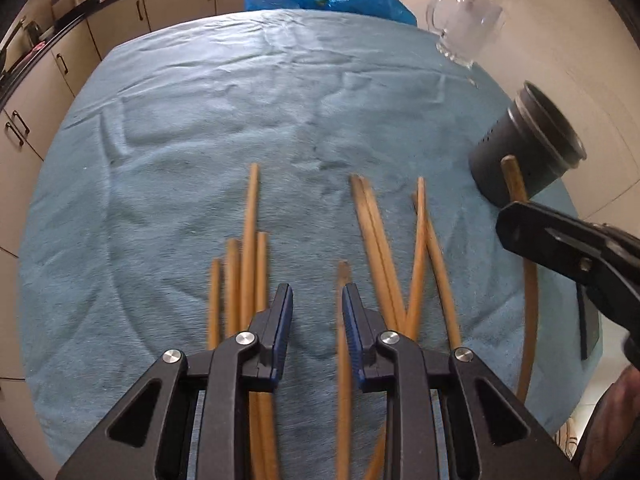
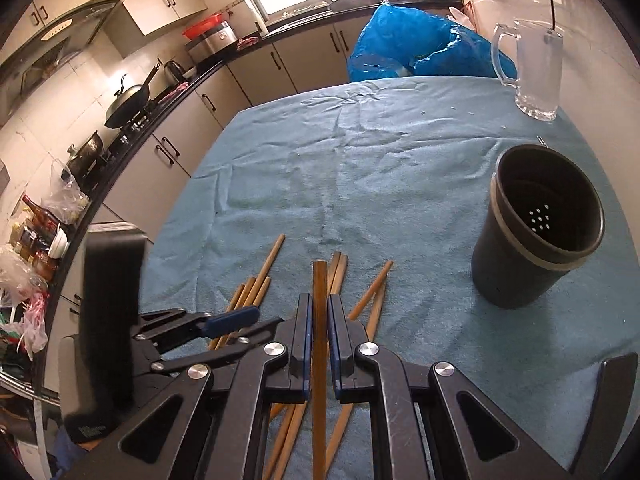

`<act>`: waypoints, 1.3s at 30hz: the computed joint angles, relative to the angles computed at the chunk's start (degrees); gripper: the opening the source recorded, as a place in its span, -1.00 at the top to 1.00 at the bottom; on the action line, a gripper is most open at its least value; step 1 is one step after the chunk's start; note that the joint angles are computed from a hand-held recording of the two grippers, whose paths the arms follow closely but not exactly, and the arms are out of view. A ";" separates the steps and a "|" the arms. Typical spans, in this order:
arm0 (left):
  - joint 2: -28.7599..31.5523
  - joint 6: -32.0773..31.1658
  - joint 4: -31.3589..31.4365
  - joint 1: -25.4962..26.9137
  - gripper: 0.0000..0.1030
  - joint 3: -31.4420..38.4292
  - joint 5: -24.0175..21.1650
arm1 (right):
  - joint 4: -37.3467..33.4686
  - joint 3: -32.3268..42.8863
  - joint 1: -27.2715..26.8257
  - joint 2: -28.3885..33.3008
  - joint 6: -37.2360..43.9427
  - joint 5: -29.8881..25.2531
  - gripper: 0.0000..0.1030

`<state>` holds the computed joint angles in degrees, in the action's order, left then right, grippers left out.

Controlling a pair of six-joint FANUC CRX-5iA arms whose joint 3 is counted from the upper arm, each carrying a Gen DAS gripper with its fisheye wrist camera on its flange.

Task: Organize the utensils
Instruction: 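Lift the held chopsticks upright and carry both tools over the black cup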

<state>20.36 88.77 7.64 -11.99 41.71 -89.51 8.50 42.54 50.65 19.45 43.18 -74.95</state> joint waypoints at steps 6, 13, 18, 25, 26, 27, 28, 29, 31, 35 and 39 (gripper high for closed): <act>1.02 1.00 -4.74 -2.18 0.87 2.43 -0.94 | -0.28 -2.36 -0.03 -1.77 -0.52 1.21 0.84; 0.30 2.42 -3.14 0.06 0.88 1.07 -0.35 | 0.04 -5.41 0.42 -4.25 -1.29 3.13 0.84; -2.77 3.09 -0.30 1.74 0.88 -2.45 3.14 | 0.69 -6.51 1.09 -5.22 -1.78 4.29 0.84; -9.61 3.64 -0.55 1.75 0.88 -5.19 10.17 | 5.31 -9.66 2.95 -7.78 -2.84 8.15 0.85; -10.95 3.92 -1.12 1.56 0.88 -5.49 11.43 | 6.51 -10.55 3.31 -8.37 -3.19 9.23 0.85; -11.61 4.07 -1.56 1.35 0.88 -5.32 12.27 | 8.27 -11.78 3.86 -9.18 -3.60 10.64 0.84; -12.51 4.20 -1.84 1.15 0.88 -5.59 13.35 | 10.03 -12.79 4.44 -9.84 -4.04 11.79 0.84; -13.38 4.34 -1.92 1.06 0.88 -5.93 14.16 | 11.73 -13.89 5.00 -10.59 -4.59 13.07 0.85; -14.76 4.70 -2.09 1.02 0.88 -6.36 15.35 | 15.34 -16.14 6.12 -12.07 -5.84 15.43 0.85; -18.02 4.79 -2.08 0.89 0.88 -8.42 18.23 | 22.64 -21.43 7.92 -15.08 -10.10 19.74 0.85; -20.16 5.11 -2.60 0.16 0.88 -10.10 19.44 | 27.53 -24.95 9.09 -17.03 -12.95 21.70 0.85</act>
<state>0.20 93.87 5.03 -11.84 31.61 -70.07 36.02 17.59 59.74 2.42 30.24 -53.25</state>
